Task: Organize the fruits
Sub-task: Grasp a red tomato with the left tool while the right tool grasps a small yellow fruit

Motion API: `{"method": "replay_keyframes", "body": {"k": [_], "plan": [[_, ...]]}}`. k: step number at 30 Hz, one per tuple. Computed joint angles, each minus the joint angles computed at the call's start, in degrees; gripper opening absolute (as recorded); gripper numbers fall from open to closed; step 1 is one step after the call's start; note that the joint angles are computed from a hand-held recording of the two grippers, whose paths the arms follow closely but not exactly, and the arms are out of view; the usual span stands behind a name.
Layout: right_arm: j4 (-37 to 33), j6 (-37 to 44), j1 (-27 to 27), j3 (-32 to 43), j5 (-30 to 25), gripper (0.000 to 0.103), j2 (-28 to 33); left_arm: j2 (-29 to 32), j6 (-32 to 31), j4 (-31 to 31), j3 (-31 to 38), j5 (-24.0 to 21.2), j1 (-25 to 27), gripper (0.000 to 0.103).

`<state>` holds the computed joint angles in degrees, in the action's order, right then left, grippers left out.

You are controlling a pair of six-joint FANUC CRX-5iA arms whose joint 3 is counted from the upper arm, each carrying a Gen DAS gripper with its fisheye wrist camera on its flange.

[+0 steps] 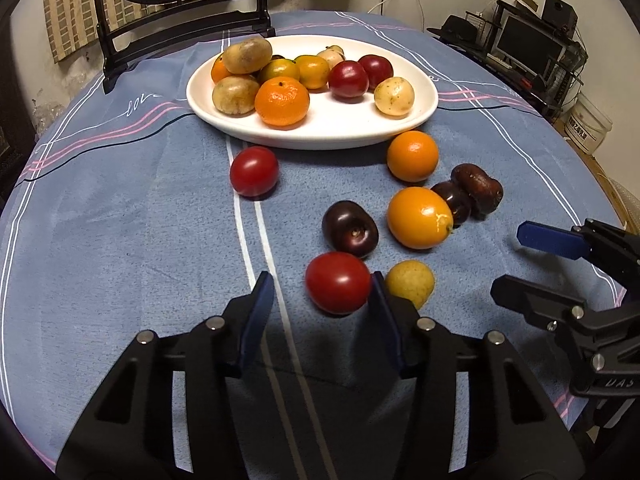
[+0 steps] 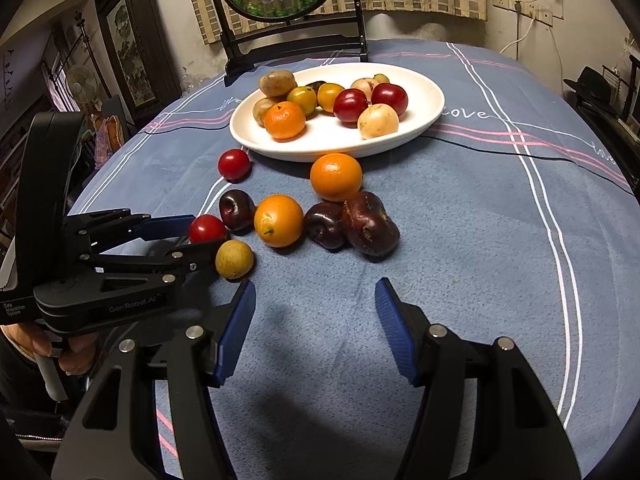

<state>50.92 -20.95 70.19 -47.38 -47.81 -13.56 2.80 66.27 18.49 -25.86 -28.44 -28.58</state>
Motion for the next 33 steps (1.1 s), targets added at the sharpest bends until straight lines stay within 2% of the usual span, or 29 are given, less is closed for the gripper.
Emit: {"method": "replay_keyframes", "body": {"k": [1,3,5,11,18,21,23,26,27,29,33], "plan": [[-0.1,0.0,0.0,0.1,0.0,0.063,0.1,0.0,0.0,0.0,0.0,0.1,-0.1,0.044],[-0.2,0.2,0.1,0.1,0.1,0.063,0.1,-0.1,-4.0,3.9,-1.1,0.5,0.0,0.031],[-0.4,0.3,0.1,0.1,0.1,0.063,0.0,-0.3,-3.4,2.9,-0.9,0.2,-0.1,0.031],[-0.7,1.2,0.2,0.6,0.0,0.063,0.4,-3.1,-5.8,5.7,-3.3,1.3,1.3,0.031],[-2.6,5.3,-0.3,2.5,2.8,0.063,2.2,-4.3,-5.6,6.4,-4.1,0.8,2.6,0.031],[-4.5,9.0,-0.7,4.8,3.6,0.063,4.1,-4.1,-5.1,6.1,-4.2,0.6,2.9,0.031],[-5.4,11.9,-1.5,5.8,5.9,0.063,5.2,-4.1,-5.4,6.7,-4.5,0.3,3.3,0.031],[-6.8,14.9,-2.3,8.5,6.0,0.062,8.2,-4.2,-6.3,7.6,-5.0,0.0,4.0,0.031],[-6.6,14.9,-2.5,8.8,6.3,0.061,8.7,-4.4,-6.2,7.5,-5.1,0.0,4.2,0.031],[-6.7,15.3,-3.1,9.6,6.8,0.050,9.7,-4.6,-6.3,7.7,-5.4,0.0,4.7,0.031],[-6.2,15.4,-4.4,10.1,8.1,0.044,10.6,-4.9,-7.3,9.1,-6.0,-0.1,5.7,0.031]]}}
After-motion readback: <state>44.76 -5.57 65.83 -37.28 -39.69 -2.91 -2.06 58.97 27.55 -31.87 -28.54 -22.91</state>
